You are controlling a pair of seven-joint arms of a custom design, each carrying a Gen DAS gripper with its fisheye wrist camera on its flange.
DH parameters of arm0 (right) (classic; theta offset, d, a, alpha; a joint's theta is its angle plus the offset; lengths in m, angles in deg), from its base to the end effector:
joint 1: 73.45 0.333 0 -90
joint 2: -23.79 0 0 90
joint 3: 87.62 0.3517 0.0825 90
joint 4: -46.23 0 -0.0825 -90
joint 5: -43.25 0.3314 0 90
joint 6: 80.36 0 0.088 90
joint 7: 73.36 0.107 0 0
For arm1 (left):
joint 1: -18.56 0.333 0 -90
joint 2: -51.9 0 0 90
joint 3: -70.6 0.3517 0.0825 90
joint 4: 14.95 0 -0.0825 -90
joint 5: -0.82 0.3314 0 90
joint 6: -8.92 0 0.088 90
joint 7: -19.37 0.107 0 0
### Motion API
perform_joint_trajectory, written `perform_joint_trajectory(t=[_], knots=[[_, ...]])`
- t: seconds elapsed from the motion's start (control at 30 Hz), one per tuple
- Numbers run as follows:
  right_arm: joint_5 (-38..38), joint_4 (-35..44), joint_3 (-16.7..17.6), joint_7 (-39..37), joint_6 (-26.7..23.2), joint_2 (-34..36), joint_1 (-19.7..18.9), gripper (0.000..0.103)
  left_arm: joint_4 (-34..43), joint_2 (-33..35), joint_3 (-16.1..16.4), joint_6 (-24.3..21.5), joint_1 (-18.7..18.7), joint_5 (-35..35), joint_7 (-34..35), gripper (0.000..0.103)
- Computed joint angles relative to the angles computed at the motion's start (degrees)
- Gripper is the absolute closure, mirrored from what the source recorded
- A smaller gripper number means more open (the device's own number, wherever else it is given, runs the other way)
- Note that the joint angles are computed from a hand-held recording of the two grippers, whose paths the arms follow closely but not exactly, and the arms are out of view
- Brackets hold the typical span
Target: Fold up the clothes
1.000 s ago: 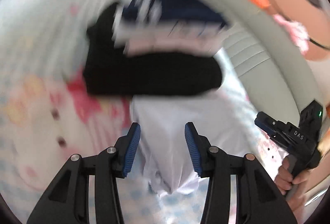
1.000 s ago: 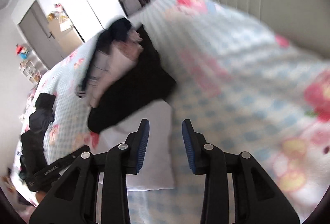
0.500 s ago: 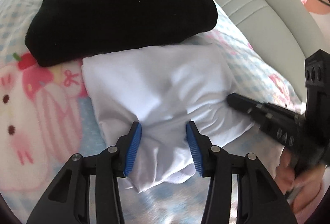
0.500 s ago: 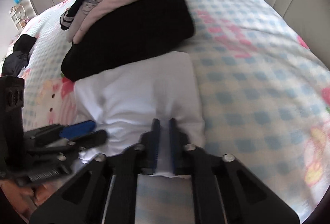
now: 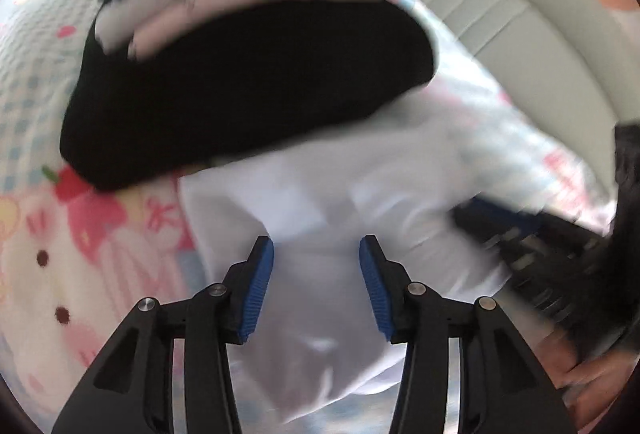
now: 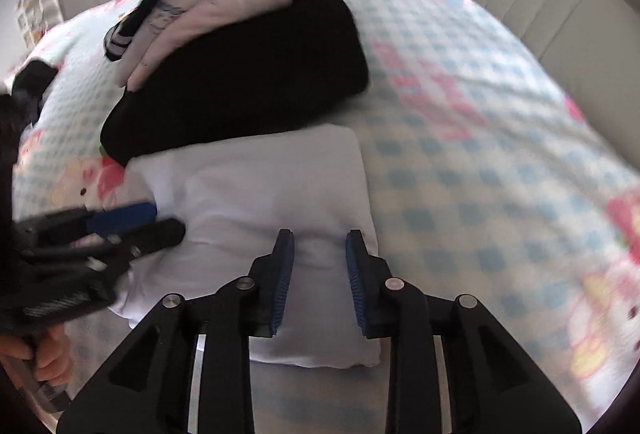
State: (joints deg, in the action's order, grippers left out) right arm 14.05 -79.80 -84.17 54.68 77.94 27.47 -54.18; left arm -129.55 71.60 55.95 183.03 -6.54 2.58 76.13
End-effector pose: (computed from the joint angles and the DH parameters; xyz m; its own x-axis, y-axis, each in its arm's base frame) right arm 0.4882 0.2261 0.4746 0.1436 -0.9882 0.0529 -0.8309 -0.1494 -0.5360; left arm 0.4915 -0.3877 0.4443 -0.2050 -0.8897 0.4080 -0.8610 -0.0343 -0.5074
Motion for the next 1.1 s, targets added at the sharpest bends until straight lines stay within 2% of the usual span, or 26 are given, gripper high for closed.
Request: perform_joint_trajectory(t=[0.03, 0.07, 0.1, 0.13, 0.17, 0.23, 0.27, 0.3, 0.33, 0.37, 0.43, 0.5, 0.53, 0.6, 0.67, 0.73, 0.83, 0.93, 1.0, 1.1], knots=[[0.95, -1.11, -0.28, -0.19, 0.98, -0.54, -0.48, 0.077, -1.06, -0.61, 0.92, -0.04, -0.45, 0.84, -0.02, 0.056], [1.12, -1.97, -0.60, 0.21, 1.57, -1.07, -0.92, 0.071, -1.82, -1.40, 2.94, -1.38, -1.58, 1.89, -1.08, 0.056], [1.12, -2.44, -0.76, 0.71, 1.65, -1.47, -1.27, 0.056, -2.43, -2.16, 4.34, -3.22, -1.97, 3.68, -2.85, 0.055], [1.70, -2.91, -0.83, 0.76, 1.83, -1.85, -1.69, 0.056, -3.87, -3.11, 3.73, -3.32, -0.90, 2.72, -2.92, 0.049], [4.63, -3.42, -0.70, -0.96, 2.41, -2.17, -2.21, 0.056, -5.48, -3.94, 1.12, -2.28, 1.93, -0.37, -1.55, 0.049], [8.78, -4.40, -0.49, -2.21, 3.99, -3.24, -2.86, 0.056, -9.08, -6.22, -7.38, 1.00, 10.28, -8.52, 3.90, 0.052], [8.65, -4.76, -0.28, -1.04, 4.90, -3.98, -2.96, 0.056, -10.59, -7.65, -10.21, 2.61, 12.68, -13.99, 8.47, 0.051], [8.98, -4.82, 0.10, -0.68, 5.46, -4.54, -2.94, 0.055, -12.18, -9.69, -11.04, 3.87, 13.66, -15.44, 10.02, 0.050], [9.37, -4.85, 0.49, -0.38, 5.97, -5.08, -2.89, 0.054, -13.28, -11.38, -9.87, 4.28, 13.14, -13.41, 8.41, 0.049], [10.21, -4.70, 0.98, -0.52, 6.14, -5.57, -2.67, 0.053, -14.10, -12.95, -6.80, 4.35, 10.62, -12.58, 7.76, 0.046], [11.15, -3.34, 2.25, -0.34, 5.18, -6.07, -1.89, 0.045, -16.26, -16.42, -4.24, 4.52, 9.39, -11.68, 6.48, 0.040], [9.29, -1.51, 4.11, 2.37, 3.43, -6.55, -0.70, 0.034, -19.99, -21.18, -1.27, 3.79, 9.37, -5.96, 1.03, 0.034], [8.43, -0.64, 4.84, 3.74, 2.94, -6.47, -0.08, 0.030, -21.75, -23.62, -0.79, 3.17, 10.46, -3.02, -1.59, 0.033], [7.10, 1.63, 6.25, 6.32, 2.23, -5.46, 1.61, 0.023, -24.14, -27.50, -2.26, 0.66, 14.60, 4.36, -8.22, 0.032], [6.12, 4.57, 7.37, 8.63, 1.49, -3.63, 3.97, 0.018, -27.25, -32.22, -0.96, -1.97, 15.22, 4.46, -9.15, 0.032], [5.80, 7.74, 8.29, 10.24, 0.14, -1.46, 7.11, 0.017, -29.68, -37.72, 1.18, -5.45, 15.47, 4.24, -8.95, 0.031], [4.09, 12.30, 8.76, 13.53, -1.39, 1.72, 11.98, 0.017, -32.52, -44.01, 0.90, -9.43, 21.77, 7.25, -8.89, 0.028], [3.06, 17.82, 8.53, 16.09, -3.30, 5.77, 17.03, 0.015, -36.24, -51.45, 3.87, -13.36, 23.89, 7.26, -6.74, 0.025], [1.83, 21.61, 8.08, 17.87, -4.67, 8.40, 20.59, 0.009, -38.43, -55.16, 5.44, -15.04, 25.34, 7.12, -4.92, 0.024], [0.82, 28.17, 7.39, 19.46, -6.97, 12.81, 25.75, 0.009, -41.98, -61.59, 8.13, -18.28, 28.30, 7.42, -1.35, 0.023]])
